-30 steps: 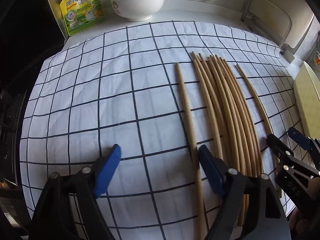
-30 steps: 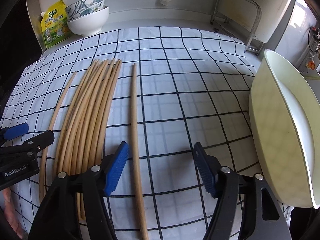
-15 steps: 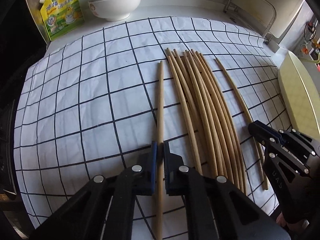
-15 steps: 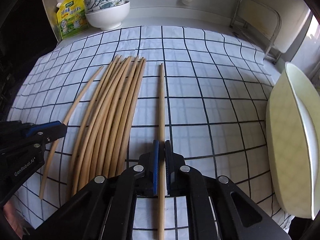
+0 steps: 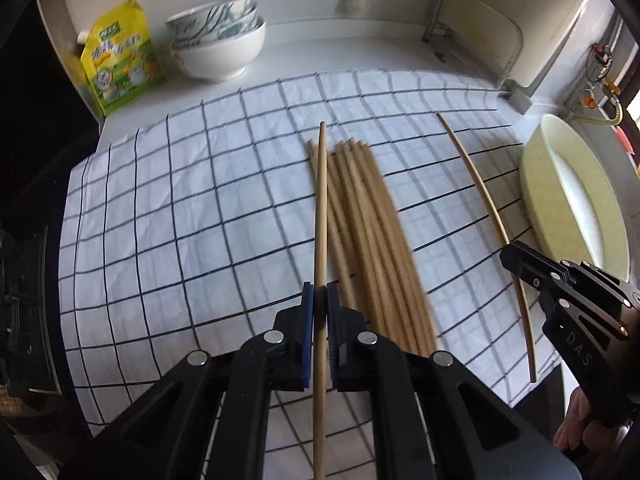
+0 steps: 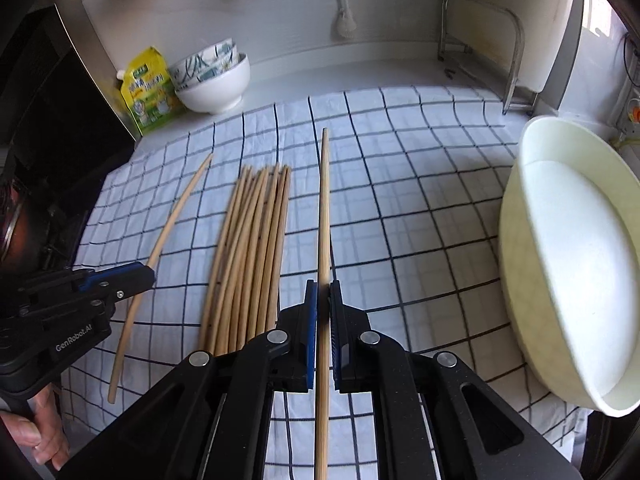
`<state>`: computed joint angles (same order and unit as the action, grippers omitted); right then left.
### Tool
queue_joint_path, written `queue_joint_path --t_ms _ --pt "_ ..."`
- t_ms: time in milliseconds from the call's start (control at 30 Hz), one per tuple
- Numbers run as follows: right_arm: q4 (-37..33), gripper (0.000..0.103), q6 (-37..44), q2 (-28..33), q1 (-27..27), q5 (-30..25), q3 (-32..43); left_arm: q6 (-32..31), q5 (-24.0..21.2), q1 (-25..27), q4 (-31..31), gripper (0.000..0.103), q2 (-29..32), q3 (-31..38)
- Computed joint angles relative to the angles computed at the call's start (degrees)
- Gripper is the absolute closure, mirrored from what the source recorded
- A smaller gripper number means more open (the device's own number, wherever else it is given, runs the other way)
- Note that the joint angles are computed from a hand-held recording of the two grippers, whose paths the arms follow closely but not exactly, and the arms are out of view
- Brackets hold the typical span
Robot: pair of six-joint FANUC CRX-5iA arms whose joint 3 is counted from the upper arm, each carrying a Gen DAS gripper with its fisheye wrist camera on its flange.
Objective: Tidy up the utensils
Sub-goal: 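Carry the left tool's chopstick into the white basin while the right tool carries its own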
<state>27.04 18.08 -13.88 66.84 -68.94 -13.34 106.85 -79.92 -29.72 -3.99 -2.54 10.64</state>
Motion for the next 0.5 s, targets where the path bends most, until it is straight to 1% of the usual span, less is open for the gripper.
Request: queue_joint_path --t_ms 100,233,400,500 --pt "2.1 0.097 -1.1 -3.2 0.9 -1.5 -0.9 0.5 -0.1 -2.7 -0.2 0.096 2.1 4.4" --pt "5.1 0.097 -3.2 -8.2 1.2 -5.0 -2.9 0.1 0.4 -6.8 0.5 0.096 6.7 11.4" --pt "8.5 0.097 -7.3 -16.3 0.9 -12.0 -7.5 -1.9 1.6 -11.8 3.5 0.096 15.8 23.1" --pt "9.0 0.097 -8.6 -20.2 -0.4 -14.8 -10.0 -3.2 1.6 -14.2 4.9 0.096 21.6 30.4"
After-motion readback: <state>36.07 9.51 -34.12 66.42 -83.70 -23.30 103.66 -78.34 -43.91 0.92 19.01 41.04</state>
